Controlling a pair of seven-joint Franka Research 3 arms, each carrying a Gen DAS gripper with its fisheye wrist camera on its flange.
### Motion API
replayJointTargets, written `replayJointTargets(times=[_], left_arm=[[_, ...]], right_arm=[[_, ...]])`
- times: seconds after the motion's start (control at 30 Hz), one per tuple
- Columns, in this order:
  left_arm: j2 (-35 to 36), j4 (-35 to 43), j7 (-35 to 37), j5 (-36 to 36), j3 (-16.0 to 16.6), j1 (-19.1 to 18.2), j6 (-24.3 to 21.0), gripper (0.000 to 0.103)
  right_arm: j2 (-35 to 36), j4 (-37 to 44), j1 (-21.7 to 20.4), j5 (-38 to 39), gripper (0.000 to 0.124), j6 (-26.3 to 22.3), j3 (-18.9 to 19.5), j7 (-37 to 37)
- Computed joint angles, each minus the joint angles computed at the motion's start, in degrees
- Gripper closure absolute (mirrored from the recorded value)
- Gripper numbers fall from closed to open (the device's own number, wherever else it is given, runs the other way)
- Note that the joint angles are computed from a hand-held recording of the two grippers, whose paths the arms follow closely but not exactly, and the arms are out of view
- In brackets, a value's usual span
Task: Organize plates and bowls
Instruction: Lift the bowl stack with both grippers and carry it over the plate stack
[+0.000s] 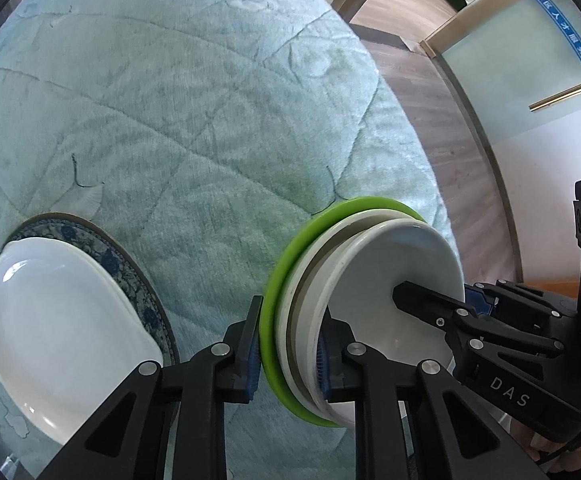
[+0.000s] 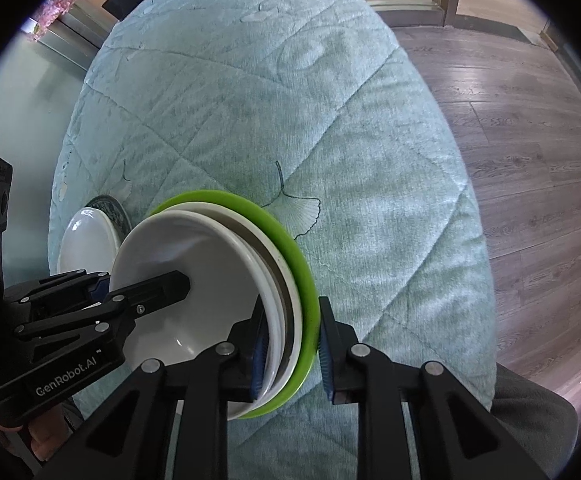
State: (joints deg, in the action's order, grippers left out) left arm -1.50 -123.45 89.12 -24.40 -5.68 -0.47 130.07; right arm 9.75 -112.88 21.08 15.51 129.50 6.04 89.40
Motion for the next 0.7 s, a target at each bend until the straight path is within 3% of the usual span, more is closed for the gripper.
replayJointTargets(times=[0.37, 0.7], left_arm=[[-9.43, -1.03, -4.26, 3.12, 1.43, -0.79, -3.13, 0.085], [-21.86, -3.63, -9.2, 8.3, 5.04, -1.0, -7.68, 0.085]], right_arm=[[-7.48, -1.95, 0.36, -0.57, 0.103, 0.84, 0.45, 1.12], [-12.03, -0.32, 2.59, -0.04, 0.104, 1.15, 2.36, 0.13]])
